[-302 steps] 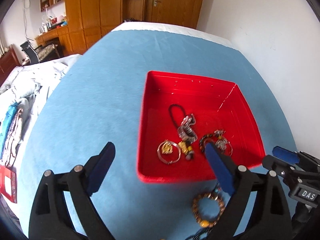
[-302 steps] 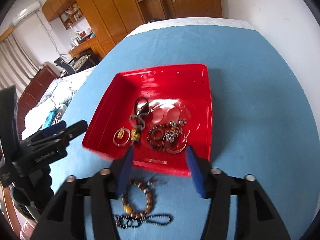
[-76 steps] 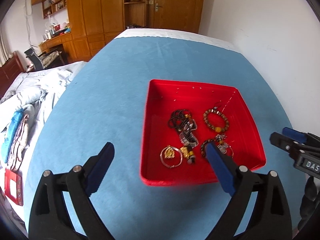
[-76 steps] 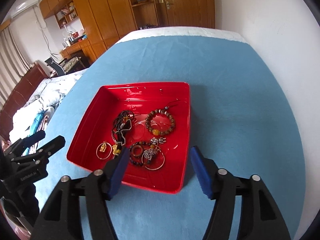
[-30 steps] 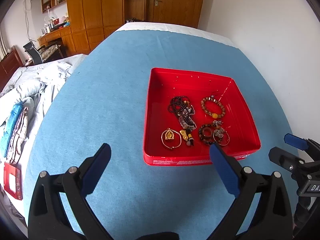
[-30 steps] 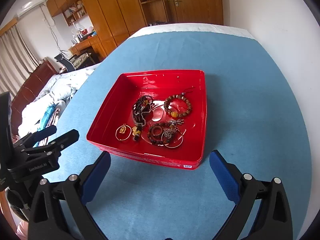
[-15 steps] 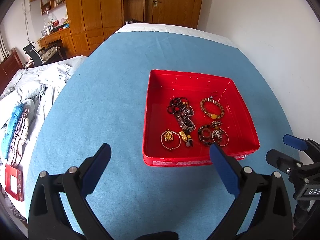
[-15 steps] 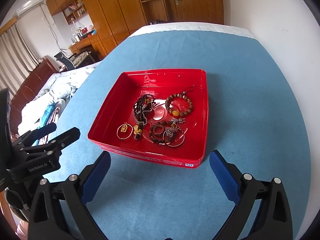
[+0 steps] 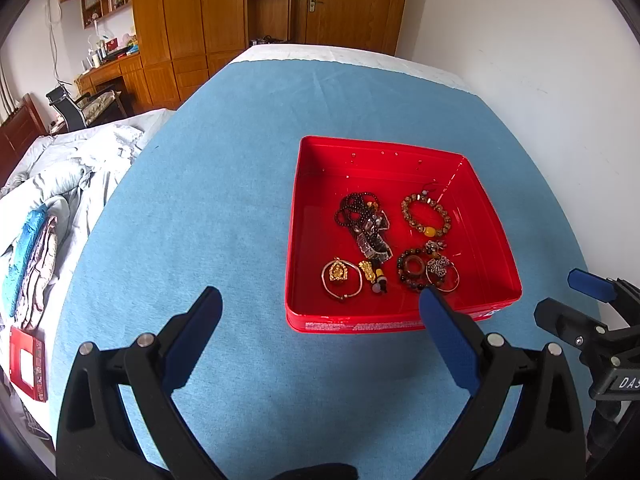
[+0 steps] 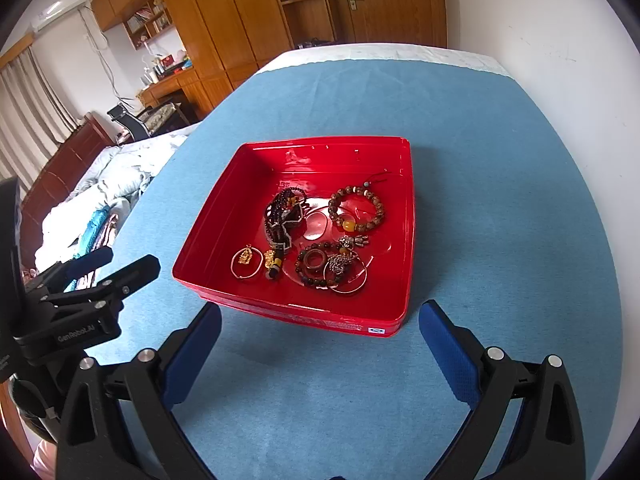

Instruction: Organize jewelry

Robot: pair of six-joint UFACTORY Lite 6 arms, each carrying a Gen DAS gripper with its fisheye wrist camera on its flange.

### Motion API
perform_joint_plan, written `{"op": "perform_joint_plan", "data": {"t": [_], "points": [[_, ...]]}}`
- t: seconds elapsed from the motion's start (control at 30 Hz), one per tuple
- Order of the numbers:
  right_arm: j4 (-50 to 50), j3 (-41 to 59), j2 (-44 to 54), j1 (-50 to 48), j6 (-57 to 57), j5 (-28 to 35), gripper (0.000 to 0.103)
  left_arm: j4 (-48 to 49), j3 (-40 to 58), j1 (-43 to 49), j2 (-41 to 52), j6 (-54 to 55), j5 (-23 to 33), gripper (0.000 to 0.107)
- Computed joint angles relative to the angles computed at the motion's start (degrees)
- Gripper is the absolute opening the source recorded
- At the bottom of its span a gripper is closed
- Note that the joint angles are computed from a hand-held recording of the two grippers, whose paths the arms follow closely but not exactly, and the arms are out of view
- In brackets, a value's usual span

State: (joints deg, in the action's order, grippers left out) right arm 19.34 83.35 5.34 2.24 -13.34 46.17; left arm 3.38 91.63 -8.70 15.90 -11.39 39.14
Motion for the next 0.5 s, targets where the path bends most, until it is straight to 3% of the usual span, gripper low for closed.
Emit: {"op": "perform_joint_plan", "data": {"t": [0.5], "points": [[0.2, -0.3, 0.0, -0.1, -0.3, -0.1, 0.099, 0.2, 0.3, 0.0, 0.5, -0.3, -0.2, 0.098]]}}
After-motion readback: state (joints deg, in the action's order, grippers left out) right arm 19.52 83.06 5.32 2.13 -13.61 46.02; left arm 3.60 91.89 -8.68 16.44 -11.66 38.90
